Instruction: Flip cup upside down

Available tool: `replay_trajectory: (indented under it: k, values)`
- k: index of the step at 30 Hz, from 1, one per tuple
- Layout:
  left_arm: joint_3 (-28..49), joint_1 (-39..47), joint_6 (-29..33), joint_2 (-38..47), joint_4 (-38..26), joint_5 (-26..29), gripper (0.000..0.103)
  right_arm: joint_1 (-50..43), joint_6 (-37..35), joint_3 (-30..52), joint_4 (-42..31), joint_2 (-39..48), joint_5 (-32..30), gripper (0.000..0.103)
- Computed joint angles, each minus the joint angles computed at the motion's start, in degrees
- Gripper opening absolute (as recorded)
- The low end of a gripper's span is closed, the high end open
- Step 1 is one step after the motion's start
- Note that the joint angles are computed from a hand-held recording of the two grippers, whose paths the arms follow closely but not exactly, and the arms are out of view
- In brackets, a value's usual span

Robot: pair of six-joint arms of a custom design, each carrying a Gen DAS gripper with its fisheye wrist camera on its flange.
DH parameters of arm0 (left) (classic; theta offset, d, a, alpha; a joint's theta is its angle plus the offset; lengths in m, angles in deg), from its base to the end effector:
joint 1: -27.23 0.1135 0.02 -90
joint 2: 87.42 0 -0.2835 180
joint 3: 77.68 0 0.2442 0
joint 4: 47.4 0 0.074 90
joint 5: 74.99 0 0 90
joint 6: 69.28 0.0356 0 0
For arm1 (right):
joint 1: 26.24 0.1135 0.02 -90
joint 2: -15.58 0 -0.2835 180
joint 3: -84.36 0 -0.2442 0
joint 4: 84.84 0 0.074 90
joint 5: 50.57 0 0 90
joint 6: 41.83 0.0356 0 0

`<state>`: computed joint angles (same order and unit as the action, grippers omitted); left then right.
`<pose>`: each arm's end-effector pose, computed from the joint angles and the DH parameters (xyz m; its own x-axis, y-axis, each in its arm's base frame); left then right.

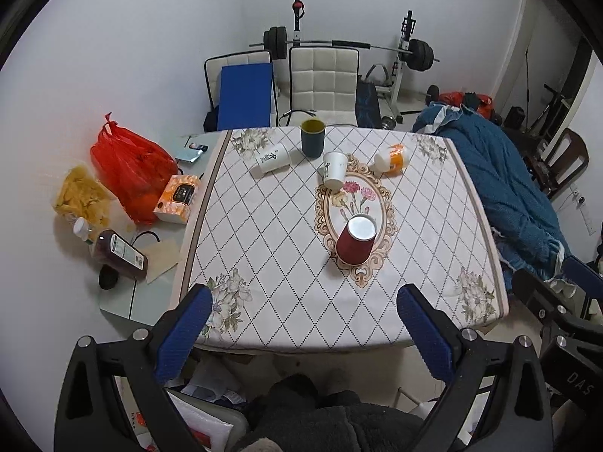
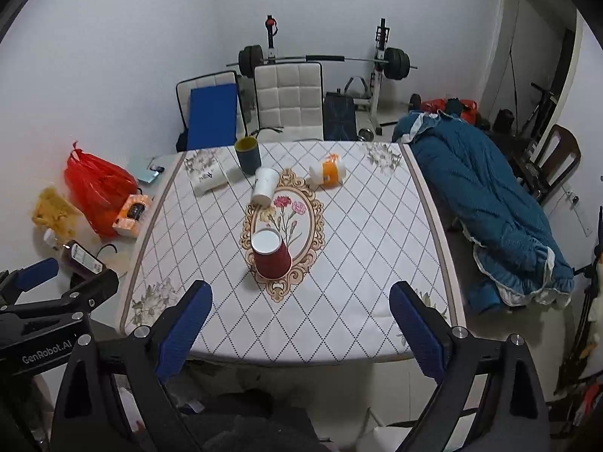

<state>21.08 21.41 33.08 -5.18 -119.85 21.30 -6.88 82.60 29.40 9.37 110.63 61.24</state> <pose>0.2753 -0.0320 0.3732 -0.7703 0.2924 -0.5666 0.3345 0.9419 0.0313 0.3031 0.0925 0.4294 -0.7062 0.3082 -0.6374 0.3498 0.9346 0.0643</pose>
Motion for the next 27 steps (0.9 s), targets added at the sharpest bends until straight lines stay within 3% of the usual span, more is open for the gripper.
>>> replay_trajectory:
  k: [12, 27]
  values:
    - [2.7, 0.3, -0.1, -1.6, -4.0, 0.0, 0.101, 2.4, 0.9, 12.7, -10.9, 2.6, 2.5, 0.097]
    - [3.0, 0.0, -1.1, -0.7, -4.8, -1.0, 0.1, -1.5, -1.5, 14.0, -10.2, 4.8, -0.7, 0.097]
